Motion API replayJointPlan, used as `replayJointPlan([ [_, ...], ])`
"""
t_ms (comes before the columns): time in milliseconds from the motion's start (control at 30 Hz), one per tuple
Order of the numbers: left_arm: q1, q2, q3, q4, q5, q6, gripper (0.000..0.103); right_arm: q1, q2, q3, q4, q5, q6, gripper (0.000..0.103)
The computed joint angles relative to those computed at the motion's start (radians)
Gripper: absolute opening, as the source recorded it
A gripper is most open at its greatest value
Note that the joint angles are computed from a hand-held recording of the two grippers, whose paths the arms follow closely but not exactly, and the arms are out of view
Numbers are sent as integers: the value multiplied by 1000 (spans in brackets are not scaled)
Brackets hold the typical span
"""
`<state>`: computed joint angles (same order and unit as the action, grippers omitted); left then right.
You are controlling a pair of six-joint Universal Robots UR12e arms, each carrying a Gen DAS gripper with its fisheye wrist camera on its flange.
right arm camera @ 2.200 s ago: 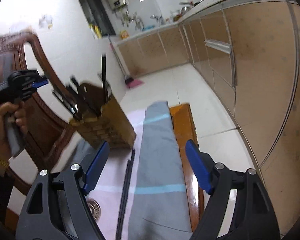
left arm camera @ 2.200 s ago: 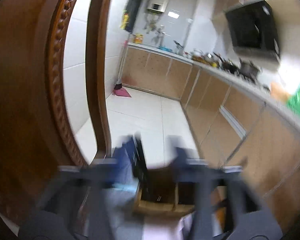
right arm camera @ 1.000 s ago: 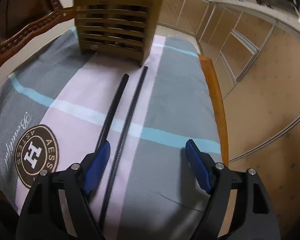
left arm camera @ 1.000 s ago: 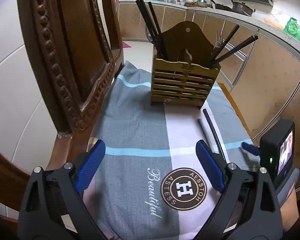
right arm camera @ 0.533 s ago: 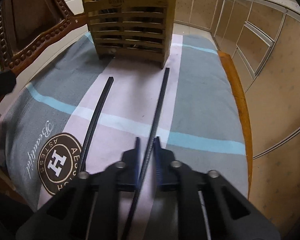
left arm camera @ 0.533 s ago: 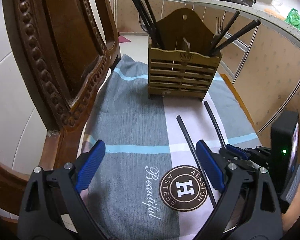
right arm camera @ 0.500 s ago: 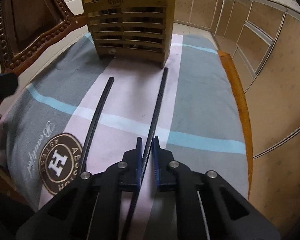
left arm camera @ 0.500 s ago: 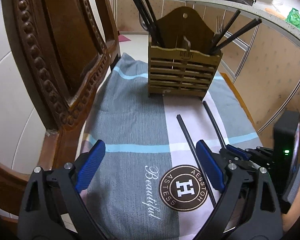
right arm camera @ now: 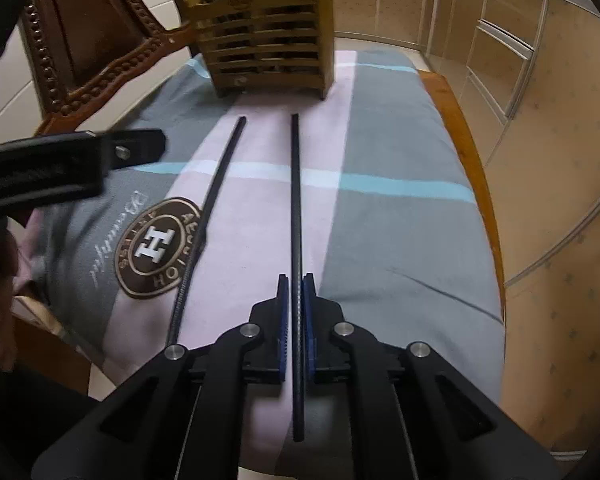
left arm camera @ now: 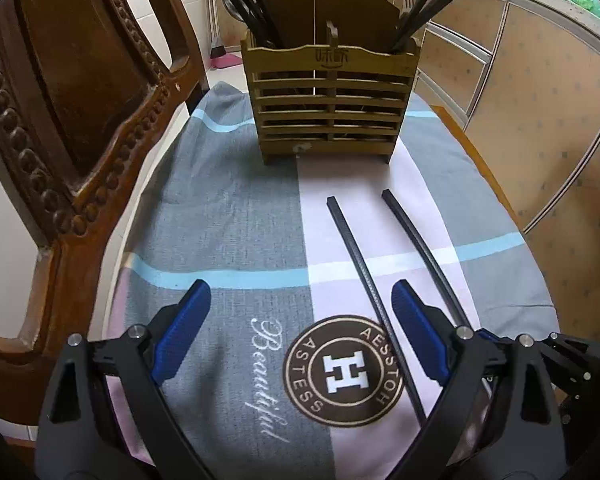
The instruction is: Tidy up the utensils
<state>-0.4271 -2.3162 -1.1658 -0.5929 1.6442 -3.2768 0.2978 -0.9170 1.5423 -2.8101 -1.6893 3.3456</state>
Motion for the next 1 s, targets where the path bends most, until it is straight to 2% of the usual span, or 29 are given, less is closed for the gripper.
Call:
replayJointPlan([
  [167, 6, -50, 82, -70, -29, -49, 90, -14, 20, -62, 18, 22, -57, 8],
  [200, 6, -63, 105, -87, -29, -52, 89, -15, 26, -77, 27, 25, -70, 13],
  [233, 7, -83, 136, -110, -27, -52, 83, -17, 33, -96, 44, 31, -85, 27],
  [267, 7, -101, 168, -137, -27, -51, 79, -20, 40, -111, 49, 29, -88, 34],
  [300, 10, -118, 198, -168, -40, -55, 71, -21, 43, -115, 41, 21, -81, 45],
  [400, 14, -160, 275, -239, -67, -74, 63, -25, 49, -130, 31, 27, -88, 47],
  [467, 15, -186, 322, -284, -81, -71, 53, -26, 57, -144, 41, 18, -104, 47],
  [567, 5, -222, 385, -319, -40, -49, 45, -37, 75, -175, 78, 11, -104, 47],
  [600, 4, -229, 398, -323, -33, -52, 42, -41, 79, -181, 79, 17, -98, 47],
  [633, 4, -236, 409, -324, -29, -57, 25, -47, 84, -192, 86, 32, -94, 47],
  [667, 6, -238, 413, -320, -32, -59, 14, -51, 90, -202, 93, 47, -90, 47],
  [800, 27, -234, 403, -309, -112, -85, 6, -56, 123, -254, 122, 85, -104, 47],
  [833, 29, -227, 391, -294, -108, -86, 6, -55, 133, -271, 131, 88, -109, 47],
  [967, 42, -165, 301, -180, -127, -100, 6, -53, 171, -333, 173, 89, -117, 45],
  [1000, 44, -146, 275, -147, -124, -97, 6, -53, 177, -343, 186, 92, -118, 41],
])
